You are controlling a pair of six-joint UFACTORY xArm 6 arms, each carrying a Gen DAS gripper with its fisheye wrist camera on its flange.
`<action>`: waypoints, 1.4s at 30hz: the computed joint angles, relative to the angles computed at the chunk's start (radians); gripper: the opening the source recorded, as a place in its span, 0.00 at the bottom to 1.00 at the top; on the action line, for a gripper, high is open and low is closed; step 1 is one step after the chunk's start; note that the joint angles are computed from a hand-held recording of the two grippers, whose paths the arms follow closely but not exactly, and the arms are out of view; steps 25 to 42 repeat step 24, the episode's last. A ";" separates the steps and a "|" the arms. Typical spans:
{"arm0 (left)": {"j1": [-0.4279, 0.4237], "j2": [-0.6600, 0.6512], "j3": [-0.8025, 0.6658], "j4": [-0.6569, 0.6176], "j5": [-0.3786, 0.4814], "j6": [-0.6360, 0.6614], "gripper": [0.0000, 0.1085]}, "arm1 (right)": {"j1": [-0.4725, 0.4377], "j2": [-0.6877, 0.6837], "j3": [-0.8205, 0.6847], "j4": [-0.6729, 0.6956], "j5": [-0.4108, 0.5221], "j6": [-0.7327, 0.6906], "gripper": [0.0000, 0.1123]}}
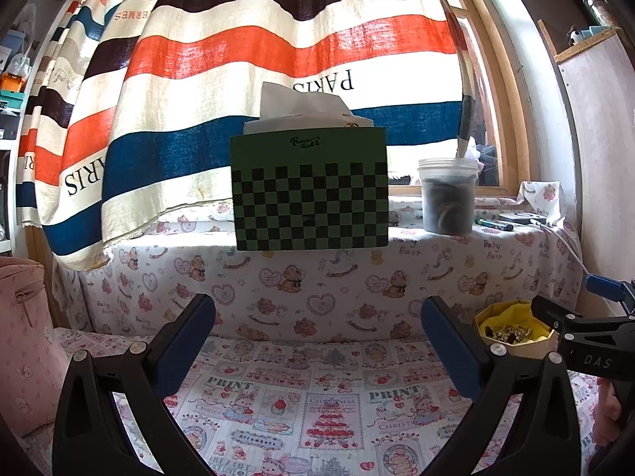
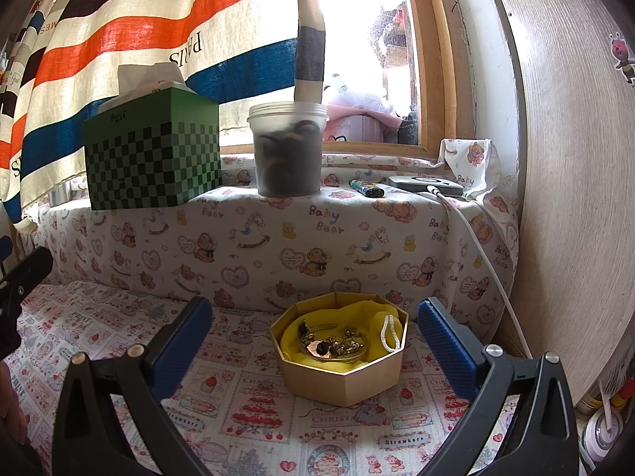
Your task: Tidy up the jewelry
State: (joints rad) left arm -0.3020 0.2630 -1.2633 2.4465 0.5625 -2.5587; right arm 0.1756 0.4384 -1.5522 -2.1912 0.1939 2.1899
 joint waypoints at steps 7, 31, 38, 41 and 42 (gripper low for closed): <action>0.024 0.047 -0.080 -0.028 -0.124 0.048 0.95 | -0.001 0.002 -0.002 0.003 -0.002 -0.003 0.92; 0.057 0.103 -0.157 -0.148 -0.236 0.157 0.95 | 0.000 0.001 -0.001 0.011 -0.001 -0.010 0.92; 0.057 0.103 -0.157 -0.148 -0.236 0.157 0.95 | 0.000 0.001 -0.001 0.011 -0.001 -0.010 0.92; 0.057 0.103 -0.157 -0.148 -0.236 0.157 0.95 | 0.000 0.001 -0.001 0.011 -0.001 -0.010 0.92; 0.057 0.103 -0.157 -0.148 -0.236 0.157 0.95 | 0.000 0.001 -0.001 0.011 -0.001 -0.010 0.92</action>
